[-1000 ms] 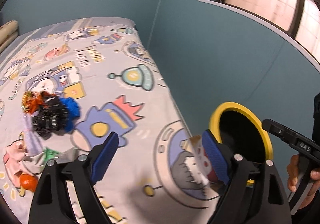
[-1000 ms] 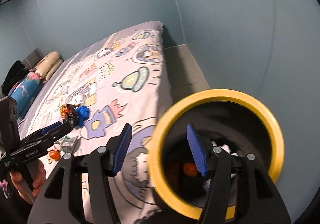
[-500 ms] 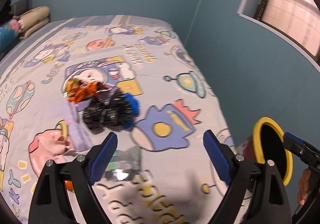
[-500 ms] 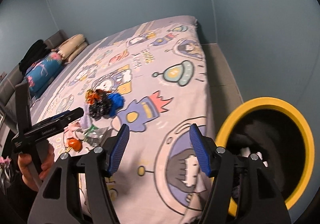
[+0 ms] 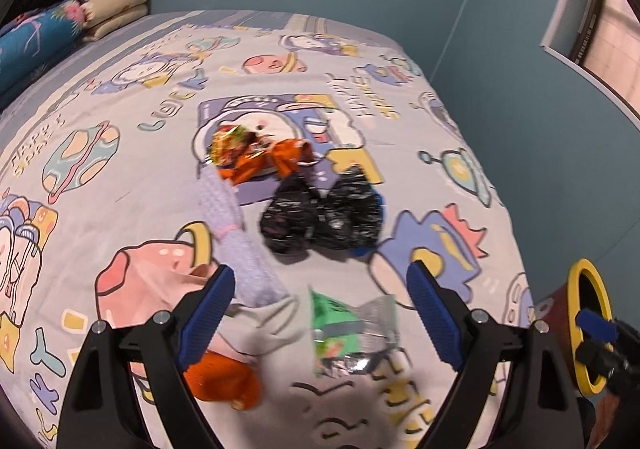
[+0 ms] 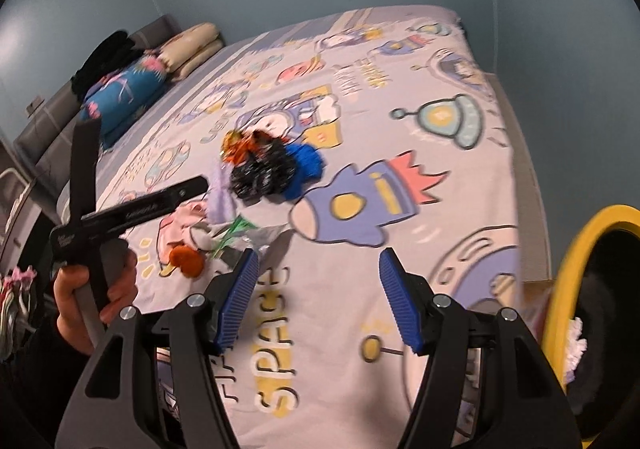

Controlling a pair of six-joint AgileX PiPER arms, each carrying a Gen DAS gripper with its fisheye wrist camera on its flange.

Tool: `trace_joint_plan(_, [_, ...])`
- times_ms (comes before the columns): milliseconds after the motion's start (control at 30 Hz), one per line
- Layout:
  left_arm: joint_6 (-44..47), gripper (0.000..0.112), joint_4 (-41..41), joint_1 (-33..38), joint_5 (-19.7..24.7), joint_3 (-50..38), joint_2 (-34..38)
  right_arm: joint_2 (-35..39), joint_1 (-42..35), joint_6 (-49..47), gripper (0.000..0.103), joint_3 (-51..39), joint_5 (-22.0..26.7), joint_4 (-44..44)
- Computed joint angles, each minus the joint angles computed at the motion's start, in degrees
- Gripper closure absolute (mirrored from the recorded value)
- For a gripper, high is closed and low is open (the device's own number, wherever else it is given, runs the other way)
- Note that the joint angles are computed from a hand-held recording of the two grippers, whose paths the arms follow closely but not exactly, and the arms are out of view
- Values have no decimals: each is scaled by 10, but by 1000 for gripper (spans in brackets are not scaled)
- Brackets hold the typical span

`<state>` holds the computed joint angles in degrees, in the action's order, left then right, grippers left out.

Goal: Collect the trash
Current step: 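Move both tools back down to the trash pile on the bed, then grasp the lavender mesh roll with the left tool while the right tool grasps the green-silver wrapper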

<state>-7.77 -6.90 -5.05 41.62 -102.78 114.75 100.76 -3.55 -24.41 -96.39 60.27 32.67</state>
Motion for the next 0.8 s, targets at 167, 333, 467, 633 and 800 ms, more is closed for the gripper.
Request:
trace_joint_plan(167, [4, 28, -7, 25, 1, -11, 22, 36, 46, 4, 43, -13, -8, -8])
trace_joint_plan(333, [2, 28, -12, 46, 15, -39, 56, 74, 86, 13, 43, -36, -13, -25])
trace_joint_plan(467, [4, 28, -22, 59, 30, -71, 87, 106, 110, 22, 42, -63, -9, -37])
trace_joint_plan(633, [-1, 28, -12, 61, 64, -137, 132, 133, 136, 33, 37, -90, -12, -60])
trace_joint_plan(800, [-9, 28, -11, 63, 98, -199, 174, 159, 149, 48, 37, -115, -14, -81])
